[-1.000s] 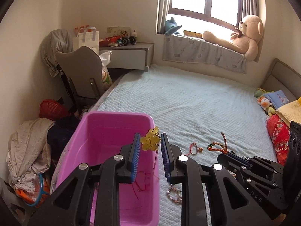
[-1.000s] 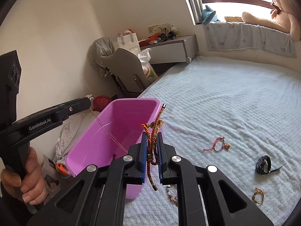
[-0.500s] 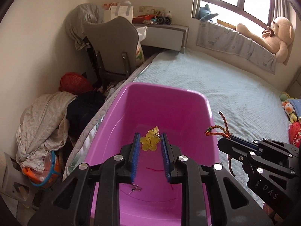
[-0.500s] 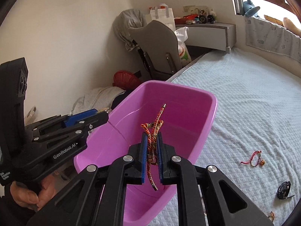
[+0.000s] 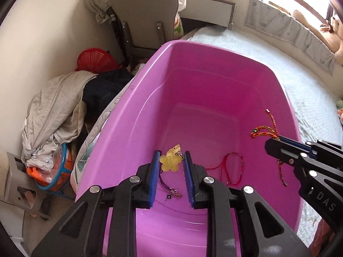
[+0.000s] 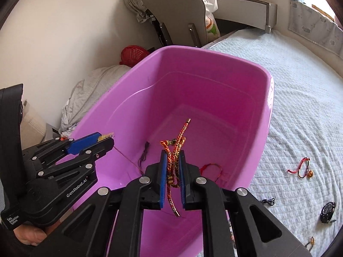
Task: Organize jewelry
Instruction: 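Carry both items into the pink tub and open both tools, then withdraw both tools from the pink tub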
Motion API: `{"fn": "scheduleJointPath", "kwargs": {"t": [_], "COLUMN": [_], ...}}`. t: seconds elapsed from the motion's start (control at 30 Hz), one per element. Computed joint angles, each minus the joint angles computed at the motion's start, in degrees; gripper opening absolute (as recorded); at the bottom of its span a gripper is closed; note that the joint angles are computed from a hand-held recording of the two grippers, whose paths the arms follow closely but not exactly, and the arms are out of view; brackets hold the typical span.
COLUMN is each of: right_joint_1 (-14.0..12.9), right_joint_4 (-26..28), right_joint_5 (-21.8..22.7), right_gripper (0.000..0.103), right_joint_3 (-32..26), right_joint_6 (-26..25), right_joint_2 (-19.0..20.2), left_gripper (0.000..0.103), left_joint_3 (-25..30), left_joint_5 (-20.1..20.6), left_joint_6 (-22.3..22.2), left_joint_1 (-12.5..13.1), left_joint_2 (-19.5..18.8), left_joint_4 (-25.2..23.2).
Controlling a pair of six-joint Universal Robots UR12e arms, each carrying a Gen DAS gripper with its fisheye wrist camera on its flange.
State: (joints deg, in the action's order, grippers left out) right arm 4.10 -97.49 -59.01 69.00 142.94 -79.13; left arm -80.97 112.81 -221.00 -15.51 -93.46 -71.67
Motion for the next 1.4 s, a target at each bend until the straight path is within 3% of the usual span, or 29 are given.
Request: {"fn": "scheduleJointPath", "kwargs": {"t": [0.13, 0.17, 0.2, 0.23, 0.27, 0.33, 0.4, 1.13, 1.4], "right_joint_1": [-0.06, -0.05, -0.06, -0.17, -0.29, -0.45, -0.69, -2.38, -3.7], "right_joint_4": [-0.67, -0.65, -0.89, -1.79, -3.05, -4.54, -5.22, -3.65, -2.87], "right_joint_5": [-0.8, -1.18, -1.43, -1.43, -1.51, -1.83, -1.76, 0.32, 1.6], "right_gripper": [0.014, 0.02, 0.037, 0.05, 0.051, 0.051, 0.051, 0.052, 0.061], "right_joint_3": [0.4, 0.35, 0.31, 0.64, 1.16, 1.64, 1.94, 2.42, 3.0], "right_joint_6": [0.22, 0.26, 0.47, 0.96, 1.46, 1.39, 1.28, 2.44, 3.49], "right_joint_2": [0.0, 0.06, 0.04, -0.16, -0.48, -0.75, -0.98, -1.69, -2.67], "left_gripper": [0.023, 0.026, 0.03, 0.04, 0.059, 0.081, 0.081, 0.085, 0.094], "left_joint_3": [-0.41, -0.45, -0.45, -0.39, -0.17, -0.5, -0.19, 1.37, 1.74], "left_joint_5": [-0.02, 0.2, 0.45, 0.91, 1.7, 4.1, 5.66, 4.61, 6.21], "left_joint_6": [-0.41, -0.73, -1.1, -1.55, -2.3, -3.45, -3.85, -6.05, -7.17], "left_joint_1": [0.2, 0.17, 0.15, 0.05, -0.11, -0.6, -0.99, -2.02, -3.0], "left_joint_2": [0.03, 0.06, 0.07, 0.08, 0.0, 0.2, 0.11, 0.09, 0.33], "left_joint_4": [-0.43, -0.54, -0.71, -0.95, -1.4, -0.66, -1.14, -3.61, -3.46]}}
